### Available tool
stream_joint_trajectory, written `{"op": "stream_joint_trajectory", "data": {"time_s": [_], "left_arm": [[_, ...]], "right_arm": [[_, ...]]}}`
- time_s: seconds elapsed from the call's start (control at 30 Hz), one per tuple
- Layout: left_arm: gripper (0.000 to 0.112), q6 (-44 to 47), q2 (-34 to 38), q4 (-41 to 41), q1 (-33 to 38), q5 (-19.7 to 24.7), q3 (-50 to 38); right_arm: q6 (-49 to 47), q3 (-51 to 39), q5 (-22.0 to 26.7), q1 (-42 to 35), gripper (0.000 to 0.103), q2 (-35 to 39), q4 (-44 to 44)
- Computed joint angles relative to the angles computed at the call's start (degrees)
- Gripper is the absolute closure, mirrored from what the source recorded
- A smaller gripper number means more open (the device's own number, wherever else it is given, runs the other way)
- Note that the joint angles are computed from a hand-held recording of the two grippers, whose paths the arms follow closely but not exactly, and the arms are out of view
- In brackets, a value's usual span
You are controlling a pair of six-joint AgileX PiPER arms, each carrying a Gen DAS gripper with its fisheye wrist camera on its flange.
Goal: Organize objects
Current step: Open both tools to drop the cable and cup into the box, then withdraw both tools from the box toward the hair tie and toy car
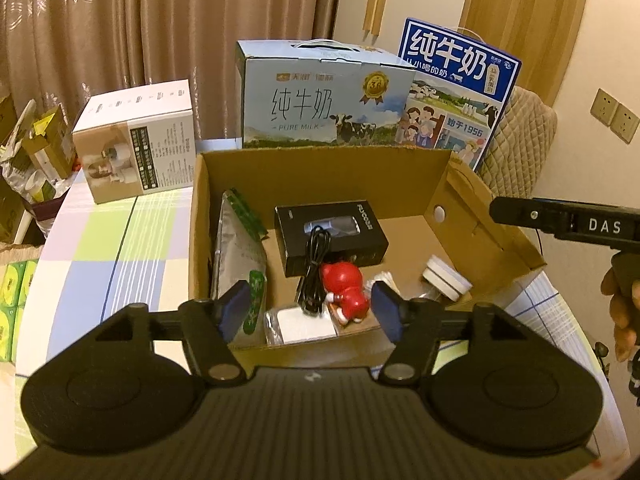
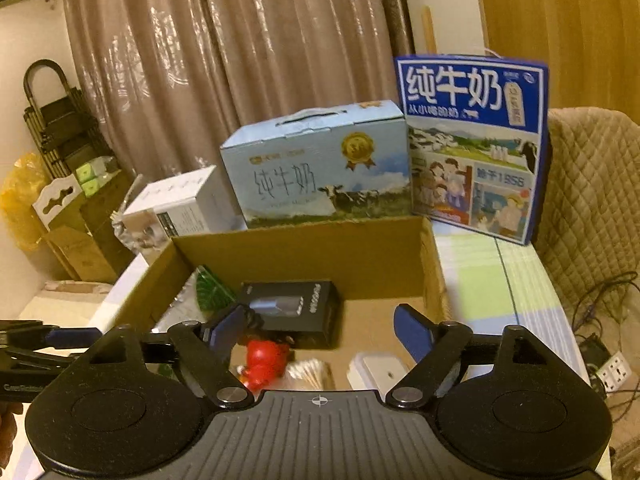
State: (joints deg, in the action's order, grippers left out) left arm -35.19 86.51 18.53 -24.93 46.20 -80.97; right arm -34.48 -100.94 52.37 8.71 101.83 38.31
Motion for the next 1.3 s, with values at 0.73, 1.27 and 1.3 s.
{"op": "stream_joint_trajectory", "data": {"time_s": [0.73, 1.27, 1.3], "left_arm": [[0.028, -18.99, -14.41, 12.13, -15.65, 9.99, 10.10], [0.015, -45.81, -19.87, 23.60, -39.93, 22.32, 21.46], [0.014, -46.61, -19.87, 23.68, -40.48, 22.45, 22.06]], "right_arm": [[-5.75, 17.50, 6.17, -8.25, 0.024, -20.91, 2.61], [-18.66, 41.03, 13.66, -22.96, 0.024, -36.55, 7.77], [-19.42, 41.85, 13.34, -23.27, 0.024, -36.79, 7.91]]}}
